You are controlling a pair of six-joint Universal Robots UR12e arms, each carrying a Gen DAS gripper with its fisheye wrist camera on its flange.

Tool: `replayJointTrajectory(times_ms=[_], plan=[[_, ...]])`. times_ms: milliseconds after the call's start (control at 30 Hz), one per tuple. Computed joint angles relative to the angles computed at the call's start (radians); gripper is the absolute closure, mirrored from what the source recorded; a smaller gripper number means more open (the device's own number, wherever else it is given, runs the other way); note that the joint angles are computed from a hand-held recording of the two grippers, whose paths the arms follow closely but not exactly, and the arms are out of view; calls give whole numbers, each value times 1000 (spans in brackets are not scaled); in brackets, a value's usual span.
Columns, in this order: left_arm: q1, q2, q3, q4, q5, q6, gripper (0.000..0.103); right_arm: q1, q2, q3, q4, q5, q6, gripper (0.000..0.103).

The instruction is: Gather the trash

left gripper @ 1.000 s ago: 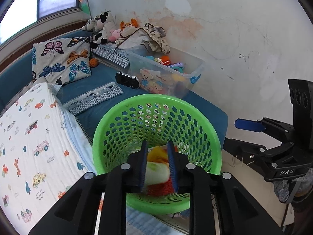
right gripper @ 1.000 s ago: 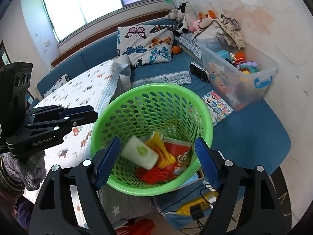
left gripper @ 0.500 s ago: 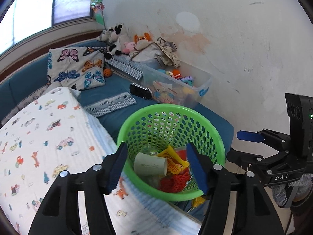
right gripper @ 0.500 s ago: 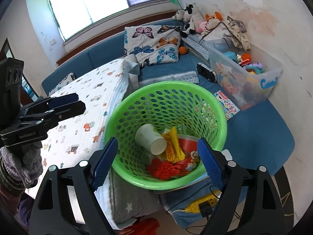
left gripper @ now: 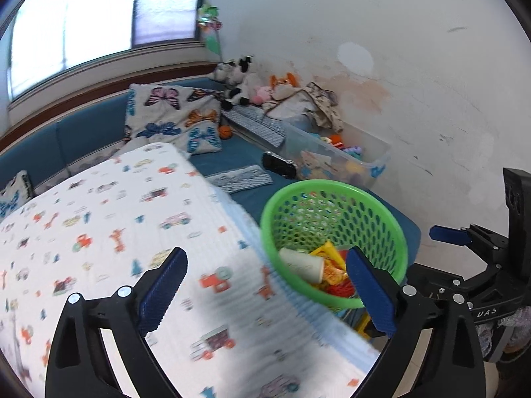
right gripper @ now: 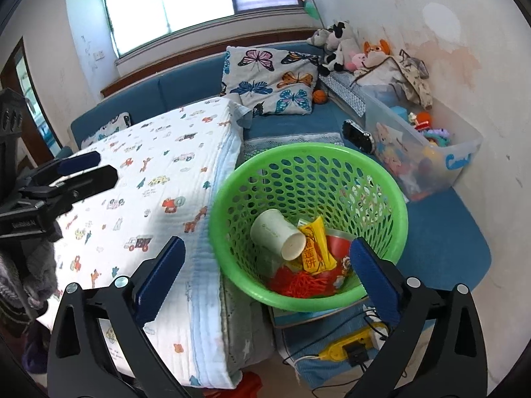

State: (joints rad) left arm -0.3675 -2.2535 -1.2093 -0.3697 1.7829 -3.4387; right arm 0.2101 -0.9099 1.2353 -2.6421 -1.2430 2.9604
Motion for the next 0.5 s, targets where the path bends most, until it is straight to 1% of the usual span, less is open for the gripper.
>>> replayJointTrajectory(times_ms=[133, 267, 500], plan=[[1, 36, -63, 26, 51, -20, 8, 15, -11, 20, -22, -6, -5, 5], [2, 69, -122, 51, 85, -46, 7, 31, -24, 42, -36, -8, -18, 5], [1, 133, -239, 112, 162, -92, 7, 66, -41, 75, -60, -48, -73, 5]])
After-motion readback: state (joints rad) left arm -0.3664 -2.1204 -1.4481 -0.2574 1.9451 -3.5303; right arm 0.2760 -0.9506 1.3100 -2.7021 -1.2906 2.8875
